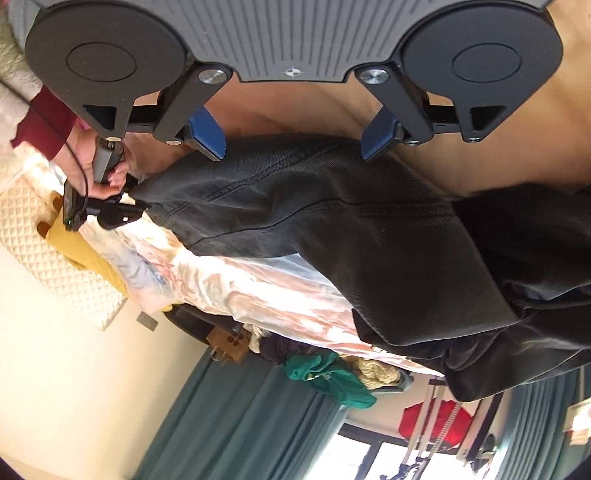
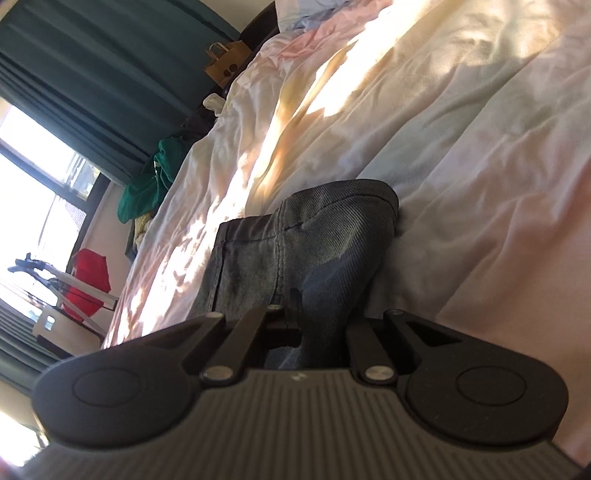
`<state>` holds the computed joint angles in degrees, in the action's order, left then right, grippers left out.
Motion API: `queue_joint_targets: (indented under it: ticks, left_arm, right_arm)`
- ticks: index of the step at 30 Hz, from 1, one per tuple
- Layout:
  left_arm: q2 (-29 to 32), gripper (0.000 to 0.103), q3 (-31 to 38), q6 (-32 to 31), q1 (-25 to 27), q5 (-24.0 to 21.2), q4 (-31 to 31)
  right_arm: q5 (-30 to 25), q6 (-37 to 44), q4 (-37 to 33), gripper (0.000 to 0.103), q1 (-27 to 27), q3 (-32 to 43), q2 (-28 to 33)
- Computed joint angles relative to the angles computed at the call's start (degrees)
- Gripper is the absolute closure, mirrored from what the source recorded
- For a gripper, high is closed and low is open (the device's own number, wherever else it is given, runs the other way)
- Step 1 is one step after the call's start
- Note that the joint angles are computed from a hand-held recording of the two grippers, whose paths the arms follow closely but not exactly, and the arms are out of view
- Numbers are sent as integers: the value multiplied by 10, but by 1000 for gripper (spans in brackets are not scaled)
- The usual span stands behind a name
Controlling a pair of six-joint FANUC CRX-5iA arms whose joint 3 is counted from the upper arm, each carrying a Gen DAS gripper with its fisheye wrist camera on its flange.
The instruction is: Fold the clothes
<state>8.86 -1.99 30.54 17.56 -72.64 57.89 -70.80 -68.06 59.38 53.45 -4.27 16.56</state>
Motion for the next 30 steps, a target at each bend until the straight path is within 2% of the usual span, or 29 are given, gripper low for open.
queue_joint_targets:
  ticks: [2, 7, 10, 12, 17, 18, 19, 20, 22, 24, 26, 30]
  left_arm:
    - [6, 15, 20, 80, 23, -15, -10]
    - [61, 14, 98, 362, 73, -25, -68]
    - [84, 14, 98, 517, 91, 12, -66]
    - [94, 14, 84, 590, 95, 45, -45]
    - [99, 15, 65, 609, 75, 149, 8]
    - [101, 21, 67, 612, 70, 168, 10]
    - [105, 39, 75, 621, 67, 178, 5]
    - [110, 50, 84, 631, 66, 185, -2]
    - [122, 86, 104, 660, 70, 180, -12]
    - [128, 91, 125, 653, 78, 165, -21]
    - [134, 93, 168, 642, 88, 143, -54]
    - [148, 95, 263, 641, 123, 87, -80]
  right_arm:
    - [0, -14, 17, 98, 3, -13, -7]
    - [-3, -50, 43, 98, 6, -30, -14]
    - [-5, -45, 39, 98, 6, -28, -12]
    - [-7, -42, 36, 98, 6, -27, -12]
    - [-21, -30, 33, 98, 7, -18, -5]
    - [-28, -25, 34, 98, 7, -13, -1]
    - [-35, -22, 36, 98, 7, -9, 2]
    - [-40, -21, 39, 98, 6, -6, 6]
    - [-49, -31, 46, 98, 5, -5, 10]
    - [-50, -51, 51, 98, 3, -10, 9]
    - [-50, -72, 54, 98, 3, -17, 7]
    - [-62, -90, 49, 98, 6, -23, 3]
